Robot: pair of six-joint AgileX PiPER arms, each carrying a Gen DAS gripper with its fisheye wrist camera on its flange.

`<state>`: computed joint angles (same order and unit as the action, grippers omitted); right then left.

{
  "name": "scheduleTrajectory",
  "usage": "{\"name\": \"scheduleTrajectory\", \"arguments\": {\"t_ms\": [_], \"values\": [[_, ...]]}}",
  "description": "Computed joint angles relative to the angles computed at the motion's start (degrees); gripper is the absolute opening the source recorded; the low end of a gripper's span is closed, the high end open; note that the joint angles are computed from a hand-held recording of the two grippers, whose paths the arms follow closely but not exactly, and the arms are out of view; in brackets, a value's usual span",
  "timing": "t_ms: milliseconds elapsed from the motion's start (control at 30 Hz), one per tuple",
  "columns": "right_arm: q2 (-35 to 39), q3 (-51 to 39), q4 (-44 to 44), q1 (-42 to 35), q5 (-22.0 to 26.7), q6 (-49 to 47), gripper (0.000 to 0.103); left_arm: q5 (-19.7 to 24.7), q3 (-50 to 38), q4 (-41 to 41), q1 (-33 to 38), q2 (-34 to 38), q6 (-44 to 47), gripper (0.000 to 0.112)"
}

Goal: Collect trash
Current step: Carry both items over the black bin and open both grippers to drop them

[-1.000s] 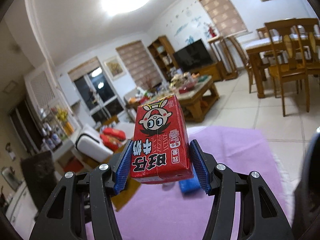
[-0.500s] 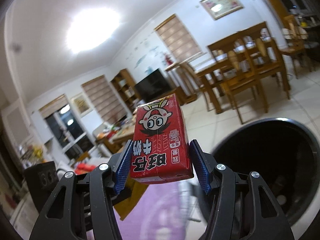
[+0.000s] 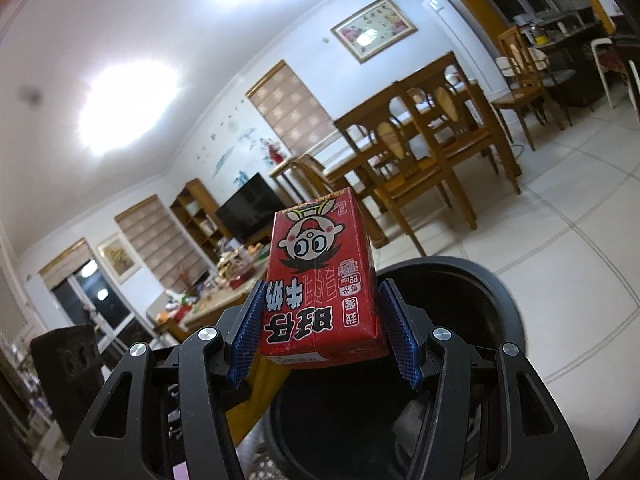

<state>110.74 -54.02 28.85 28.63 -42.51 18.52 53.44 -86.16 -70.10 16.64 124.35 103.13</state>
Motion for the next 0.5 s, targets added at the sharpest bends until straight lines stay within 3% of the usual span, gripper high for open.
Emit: {"name": "scheduleTrajectory", "arguments": {"t_ms": [267, 500], "values": [[3.5, -0.9, -3.2, -2.5, -0.8, 4.7, 0.057, -3.7, 0.1, 2.0, -3.9, 1.7, -0.3, 0.04], [7.0, -6.4, -2.1, -2.5, 3.0, 3.6, 0.057, -4.1, -1.6, 4.0, -5.2, 3.4, -3.3, 0.04]]}}
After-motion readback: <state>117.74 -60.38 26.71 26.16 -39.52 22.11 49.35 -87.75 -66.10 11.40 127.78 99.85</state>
